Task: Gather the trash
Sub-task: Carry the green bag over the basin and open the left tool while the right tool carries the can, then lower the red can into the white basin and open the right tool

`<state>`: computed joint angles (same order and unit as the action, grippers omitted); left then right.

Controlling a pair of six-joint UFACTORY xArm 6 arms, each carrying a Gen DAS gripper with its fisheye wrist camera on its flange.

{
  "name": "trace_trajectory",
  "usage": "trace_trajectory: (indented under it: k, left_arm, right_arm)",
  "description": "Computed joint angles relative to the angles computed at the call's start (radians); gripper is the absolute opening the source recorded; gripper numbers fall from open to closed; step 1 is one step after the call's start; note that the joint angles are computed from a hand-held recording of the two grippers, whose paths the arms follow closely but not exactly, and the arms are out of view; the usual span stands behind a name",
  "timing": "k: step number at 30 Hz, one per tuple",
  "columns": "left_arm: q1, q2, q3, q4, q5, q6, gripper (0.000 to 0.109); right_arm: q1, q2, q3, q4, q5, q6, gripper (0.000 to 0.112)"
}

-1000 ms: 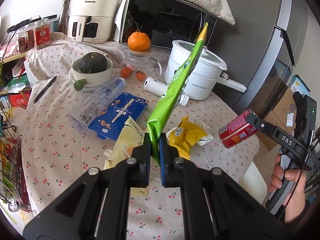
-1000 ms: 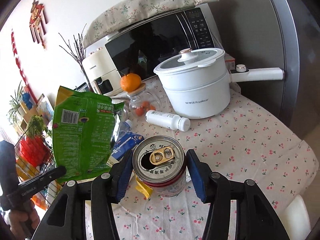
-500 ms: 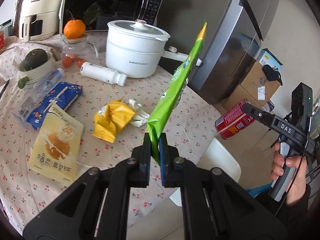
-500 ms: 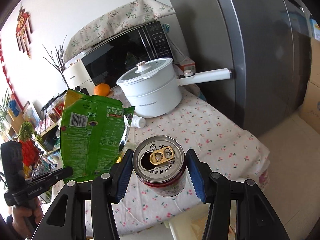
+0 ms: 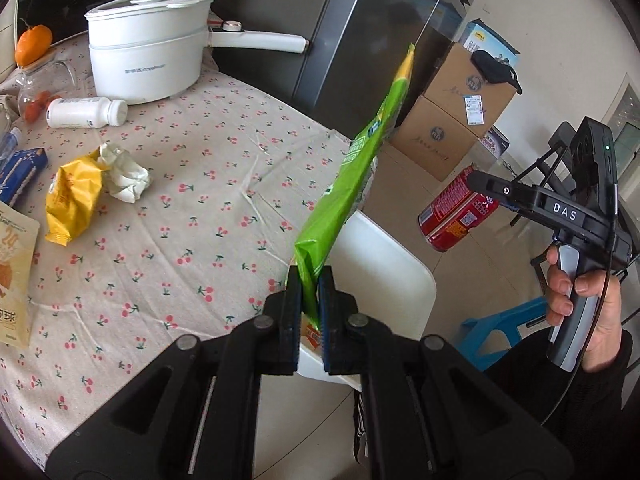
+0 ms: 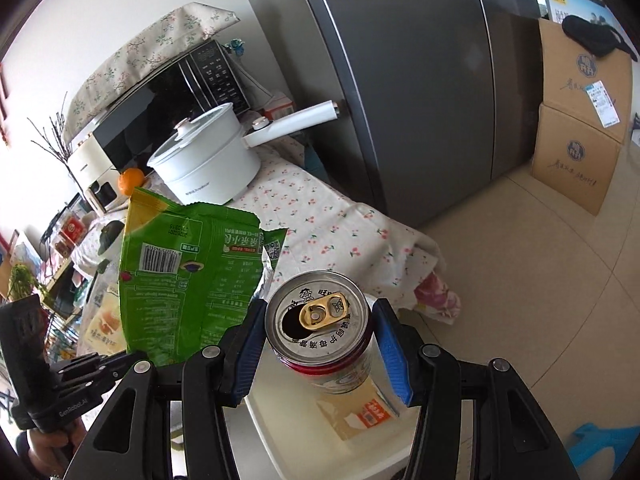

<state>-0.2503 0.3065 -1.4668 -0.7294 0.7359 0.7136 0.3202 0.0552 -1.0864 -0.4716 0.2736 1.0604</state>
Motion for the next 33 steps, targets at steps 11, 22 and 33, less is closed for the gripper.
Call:
trace_trajectory:
  k: [11,22,33]
  left_arm:
    - [-0.086,0.061,-0.007,0.104,0.023,-0.079,0.009]
    - [-0.105,0.143,-0.047,0.2,0.084,-0.133,0.016]
    - [-0.091,0.057,0.012,0.315,0.031,-0.137,0.083]
  right_arm:
    - [-0.026,-0.066,0.1,0.105,0.02,-0.068,0.055]
    - [-0.016,-0.046,0.089,0.177,0.054,-0.137,0.055]
    - [-0.009,-0.019,0.067,0.224,0.069,-0.181,0.055]
